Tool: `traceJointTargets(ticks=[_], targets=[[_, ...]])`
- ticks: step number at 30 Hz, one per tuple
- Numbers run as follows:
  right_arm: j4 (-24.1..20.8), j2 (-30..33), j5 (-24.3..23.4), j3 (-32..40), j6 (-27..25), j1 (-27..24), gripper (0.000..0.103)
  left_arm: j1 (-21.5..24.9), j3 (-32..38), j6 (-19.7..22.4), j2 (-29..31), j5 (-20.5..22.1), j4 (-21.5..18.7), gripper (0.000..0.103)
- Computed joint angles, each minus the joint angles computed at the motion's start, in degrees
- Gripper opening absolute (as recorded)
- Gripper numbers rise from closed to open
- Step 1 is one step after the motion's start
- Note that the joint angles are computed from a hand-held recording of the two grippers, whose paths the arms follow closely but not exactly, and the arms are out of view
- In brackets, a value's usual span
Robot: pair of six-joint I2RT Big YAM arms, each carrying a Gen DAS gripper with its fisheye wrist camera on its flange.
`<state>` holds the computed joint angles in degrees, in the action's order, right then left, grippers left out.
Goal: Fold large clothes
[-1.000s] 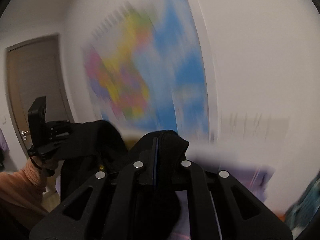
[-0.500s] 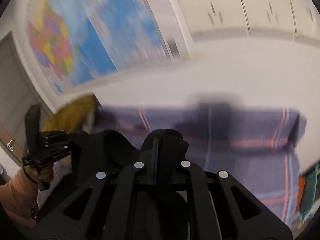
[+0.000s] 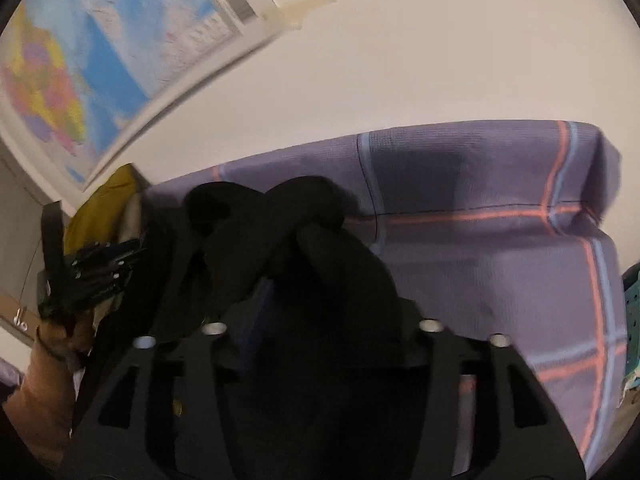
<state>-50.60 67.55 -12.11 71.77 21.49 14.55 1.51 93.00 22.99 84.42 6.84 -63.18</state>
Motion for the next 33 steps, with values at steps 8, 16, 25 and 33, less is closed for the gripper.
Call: traceJointTargets(ticks=[8, 16, 25, 33], targets=[[-6.1, -10.0, -5.5, -8.0, -1.1, 0.5, 0.059, 3.8, -4.1, 10.6, -6.0, 13.5, -7.7, 0.075], [-12.6, -14.9, 7.5, -2.7, -6.7, 1.1, 0.005, 2.9, -11.3, 18.9, -12.4, 15.5, -12.9, 0.069], [-15.2, -9.8, 21.4, 0.3, -7.2, -2.7, 0.044, 4.3, -13.3, 7.7, -13.1, 1.0, -1.1, 0.040], [-11.2, -23.0, 11.8, -11.1, 2.8, -3.6, 0.077, 12.7, -11.8, 20.7, -17.8, 24.3, -18.6, 0.078]])
